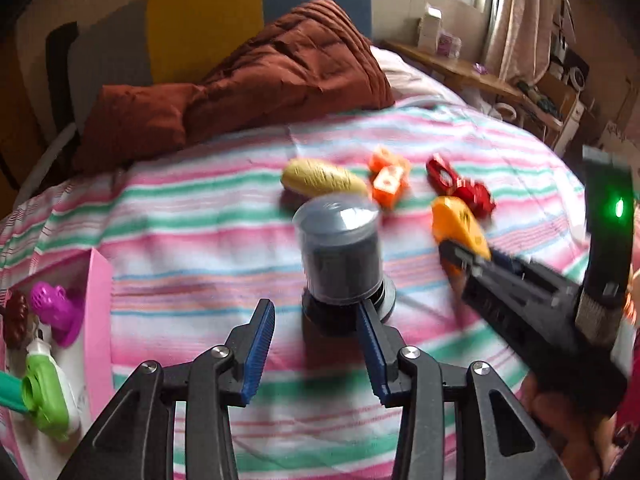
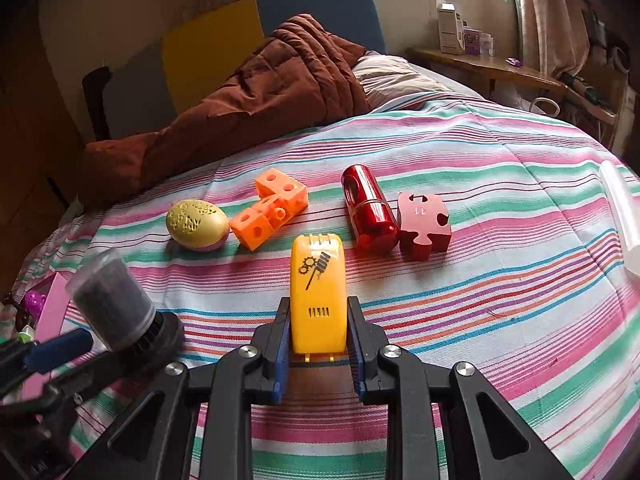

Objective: Organize rigid objects
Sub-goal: 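Grasp the black-and-grey cylinder with the left gripper while right holds the yellow toy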

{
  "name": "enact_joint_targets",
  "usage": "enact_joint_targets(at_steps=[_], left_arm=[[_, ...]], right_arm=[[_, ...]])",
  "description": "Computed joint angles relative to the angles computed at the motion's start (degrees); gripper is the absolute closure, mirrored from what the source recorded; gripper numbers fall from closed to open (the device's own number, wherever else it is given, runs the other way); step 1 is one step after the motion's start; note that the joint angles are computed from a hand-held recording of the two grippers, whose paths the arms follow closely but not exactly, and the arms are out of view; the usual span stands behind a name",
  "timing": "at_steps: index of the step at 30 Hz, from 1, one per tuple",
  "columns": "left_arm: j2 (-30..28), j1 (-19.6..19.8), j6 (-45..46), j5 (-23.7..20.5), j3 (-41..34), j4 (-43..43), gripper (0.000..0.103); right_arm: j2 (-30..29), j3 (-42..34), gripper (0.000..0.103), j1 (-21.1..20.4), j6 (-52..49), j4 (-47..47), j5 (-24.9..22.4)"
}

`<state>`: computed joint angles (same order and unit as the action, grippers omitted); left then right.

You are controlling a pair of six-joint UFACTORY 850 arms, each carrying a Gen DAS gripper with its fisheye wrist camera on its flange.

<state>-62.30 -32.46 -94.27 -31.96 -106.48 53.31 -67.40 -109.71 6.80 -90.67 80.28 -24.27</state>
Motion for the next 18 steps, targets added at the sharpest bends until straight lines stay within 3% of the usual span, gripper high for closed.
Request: enact_joint_targets(at_steps=[4, 7, 10, 15, 18], left_arm=[[1.9, -0.7, -8.8, 4.0, 4.5, 5.9, 0.061], [2.8, -1.3, -13.0, 3.6, 5.7, 10.1, 0.059], [2.9, -1.0, -14.2, 3.9, 5.1, 11.6, 0.047], [0.1, -0.2, -7.5, 2.8, -0.3, 7.9, 0.038], [-2.0, -0.1, -3.2, 0.9, -3.8, 5.4, 0.038]], right_arm=[[-0.1, -0.1, 0.079, -0.3, 0.7, 0.3, -0.5], [0.0, -0.1, 0.079, -0.3, 0.8, 0.2, -0.4], [0.2, 0.4, 0.079, -0.2, 0.0, 0.7, 0.1], [0.4, 0.6, 0.079, 0.0, -0.4, 0.9, 0.8], [0.6, 0.9, 0.079, 0.2, -1.0, 1.4, 1.2]])
